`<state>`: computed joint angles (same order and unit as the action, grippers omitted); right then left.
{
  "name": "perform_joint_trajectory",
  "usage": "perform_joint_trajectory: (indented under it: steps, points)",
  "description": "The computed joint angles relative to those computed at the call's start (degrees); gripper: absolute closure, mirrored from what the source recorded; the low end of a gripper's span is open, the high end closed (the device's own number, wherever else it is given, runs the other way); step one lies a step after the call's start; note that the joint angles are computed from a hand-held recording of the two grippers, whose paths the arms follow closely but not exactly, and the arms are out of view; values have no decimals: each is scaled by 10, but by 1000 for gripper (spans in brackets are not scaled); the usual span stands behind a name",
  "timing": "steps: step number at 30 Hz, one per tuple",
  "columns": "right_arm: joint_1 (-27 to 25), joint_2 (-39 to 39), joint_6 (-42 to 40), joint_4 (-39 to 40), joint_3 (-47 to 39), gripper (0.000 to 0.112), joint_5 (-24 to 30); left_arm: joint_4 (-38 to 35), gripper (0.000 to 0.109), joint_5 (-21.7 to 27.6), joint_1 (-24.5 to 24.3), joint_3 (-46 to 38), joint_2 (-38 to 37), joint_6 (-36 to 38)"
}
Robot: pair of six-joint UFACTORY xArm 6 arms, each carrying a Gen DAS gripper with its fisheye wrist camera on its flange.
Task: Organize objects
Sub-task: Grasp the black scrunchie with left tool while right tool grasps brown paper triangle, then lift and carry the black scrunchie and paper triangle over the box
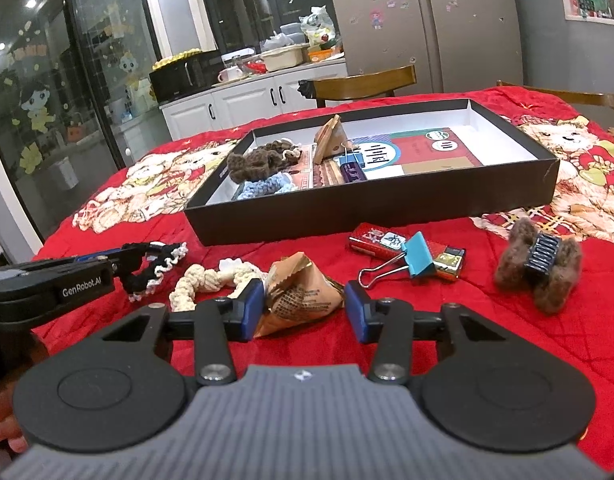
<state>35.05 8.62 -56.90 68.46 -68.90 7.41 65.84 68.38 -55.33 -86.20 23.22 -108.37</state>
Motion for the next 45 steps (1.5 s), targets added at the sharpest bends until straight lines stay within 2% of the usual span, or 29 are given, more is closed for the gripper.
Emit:
perform_joint_trajectory:
  steps: [11, 16, 20, 23, 27, 31, 37, 41, 45]
  points:
    - [0, -6, -13, 24, -2, 64, -1, 21, 94, 28, -10, 2, -5, -12]
    - [0, -14, -15, 26, 0, 64, -5, 48, 94, 60, -25, -1, -4, -19]
    - [3, -28, -122, 126, -10, 64, -19, 72, 94, 79, -34, 6, -13, -42]
    - [-4, -40, -154, 163, -19, 64, -13, 80, 94, 114, -41, -8, -5, -43]
    - [-22, -53, -145, 156, -38, 64, 7, 99, 94, 145, -50, -22, -3, -38]
    - [-44, -68, -145, 156, -62, 64, 32, 115, 94, 155, -57, -33, -10, -35]
    - [-72, -70, -134, 162, -111, 64, 59, 152, 94, 180, -70, -102, 12, -2]
    - [-99, -52, -55, 112, -153, 64, 111, 179, 94, 184, -71, -176, 44, 23]
    - [-114, -29, -27, 83, -193, 64, 129, 196, 94, 169, -66, -270, 90, 50]
